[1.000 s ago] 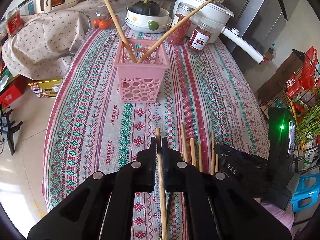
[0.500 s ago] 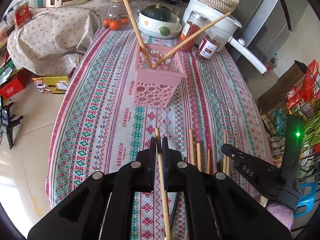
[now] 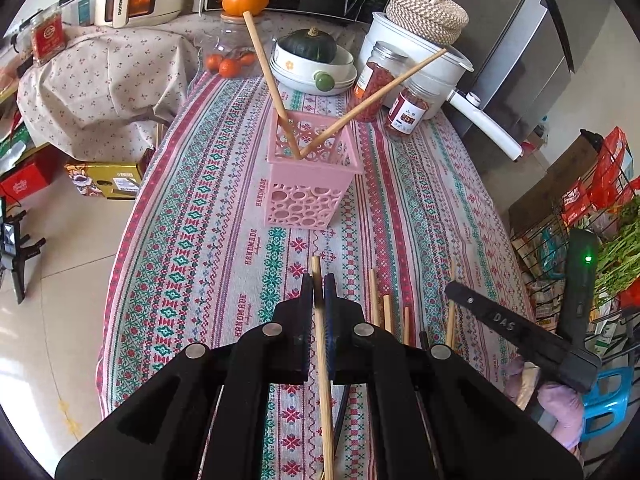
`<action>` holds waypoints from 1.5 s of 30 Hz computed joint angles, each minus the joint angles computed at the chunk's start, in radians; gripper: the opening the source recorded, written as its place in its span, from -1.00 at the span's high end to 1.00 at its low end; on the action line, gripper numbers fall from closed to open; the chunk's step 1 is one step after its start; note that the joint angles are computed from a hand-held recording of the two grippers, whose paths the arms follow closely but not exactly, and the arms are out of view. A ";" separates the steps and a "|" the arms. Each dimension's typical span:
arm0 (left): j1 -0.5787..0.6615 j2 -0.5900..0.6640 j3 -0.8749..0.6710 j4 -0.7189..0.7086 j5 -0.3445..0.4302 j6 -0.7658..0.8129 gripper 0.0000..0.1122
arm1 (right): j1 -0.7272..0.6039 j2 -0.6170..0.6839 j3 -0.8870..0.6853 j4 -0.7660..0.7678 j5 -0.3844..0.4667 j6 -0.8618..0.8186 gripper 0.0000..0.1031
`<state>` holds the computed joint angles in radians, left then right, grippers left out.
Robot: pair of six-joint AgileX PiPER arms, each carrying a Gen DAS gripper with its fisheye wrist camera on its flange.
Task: Organize utensils
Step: 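Lift and carry the held chopsticks with both tools over the pink basket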
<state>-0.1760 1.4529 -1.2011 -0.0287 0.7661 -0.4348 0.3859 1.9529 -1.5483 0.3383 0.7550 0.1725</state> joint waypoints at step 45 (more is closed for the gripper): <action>0.093 0.133 -0.717 0.237 0.139 -0.163 0.93 | -0.127 -0.060 -0.562 0.127 0.175 0.041 0.88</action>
